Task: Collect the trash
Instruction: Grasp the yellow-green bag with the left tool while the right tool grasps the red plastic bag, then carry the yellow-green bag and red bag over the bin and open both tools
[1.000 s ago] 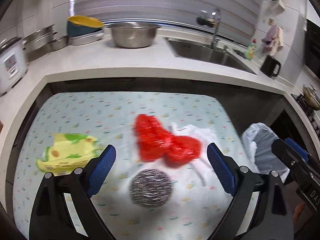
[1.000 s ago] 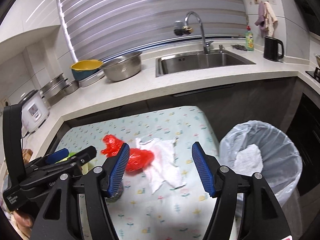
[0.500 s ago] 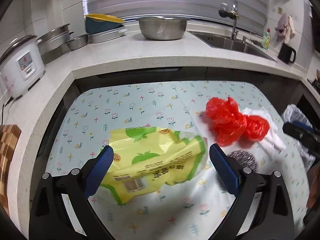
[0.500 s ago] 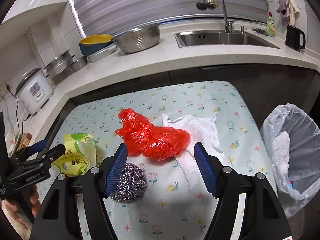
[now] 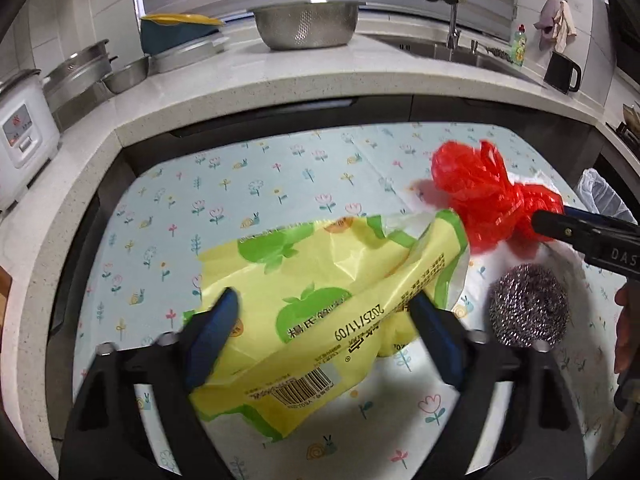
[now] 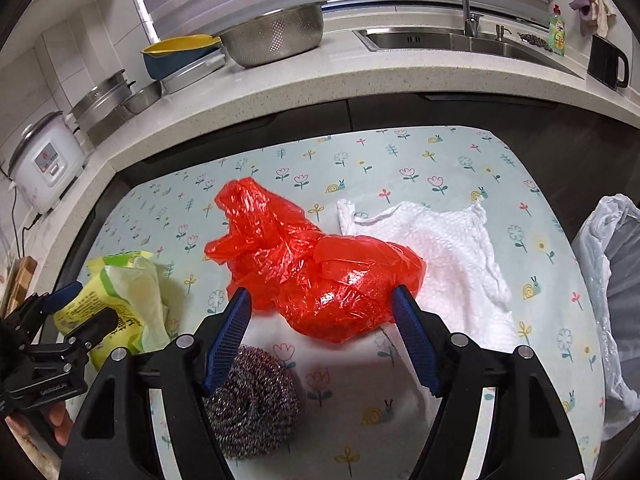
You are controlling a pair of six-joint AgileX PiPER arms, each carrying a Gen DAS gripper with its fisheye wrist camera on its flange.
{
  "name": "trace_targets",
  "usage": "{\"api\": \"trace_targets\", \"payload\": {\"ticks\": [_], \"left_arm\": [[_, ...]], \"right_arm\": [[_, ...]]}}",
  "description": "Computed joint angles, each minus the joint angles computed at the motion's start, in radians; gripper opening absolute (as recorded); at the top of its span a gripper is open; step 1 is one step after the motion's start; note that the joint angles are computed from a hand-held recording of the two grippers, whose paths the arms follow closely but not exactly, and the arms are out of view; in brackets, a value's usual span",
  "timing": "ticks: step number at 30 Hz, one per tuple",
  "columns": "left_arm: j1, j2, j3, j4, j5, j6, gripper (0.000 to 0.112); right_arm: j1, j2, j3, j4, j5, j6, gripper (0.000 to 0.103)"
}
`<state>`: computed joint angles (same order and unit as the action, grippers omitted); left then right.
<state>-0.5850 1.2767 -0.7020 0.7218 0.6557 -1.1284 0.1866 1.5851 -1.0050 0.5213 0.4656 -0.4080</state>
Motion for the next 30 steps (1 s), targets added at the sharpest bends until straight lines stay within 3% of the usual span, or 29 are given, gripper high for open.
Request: {"api": "trace_targets", "payload": {"ticks": [1, 4, 8, 14, 30], "left_arm": [[0.015, 0.01, -0.007, -0.045, -0.008, 0.047, 0.057], [0.029, 0.021, -0.009, -0.116, -0.017, 0.105, 0.03], [-0.019, 0.002, -0.004, -0.074, 0.012, 0.026, 0.013], [-0.081, -0.037, -0.023, -0.061, 0.062, -0.054, 0.007], [-0.272, -0.055, -0.262, -0.035, 0.251, -0.147, 0.006]], "right_arm": [[0.003, 0.006, -0.002, -0.005, -0.001, 0.006, 0.068], [0.004, 0.021, -0.014, -0.01, 0.019, 0.005, 0.045], [0.0, 0.015, -0.008, 0.008, 0.034, -0.022, 0.021], [-0.016, -0.045, -0.001, 0.053, 0.047, -0.06, 0.006], [-0.208, -0.299, -0.056, 0.172, 0.222, -0.177, 0.005]]}}
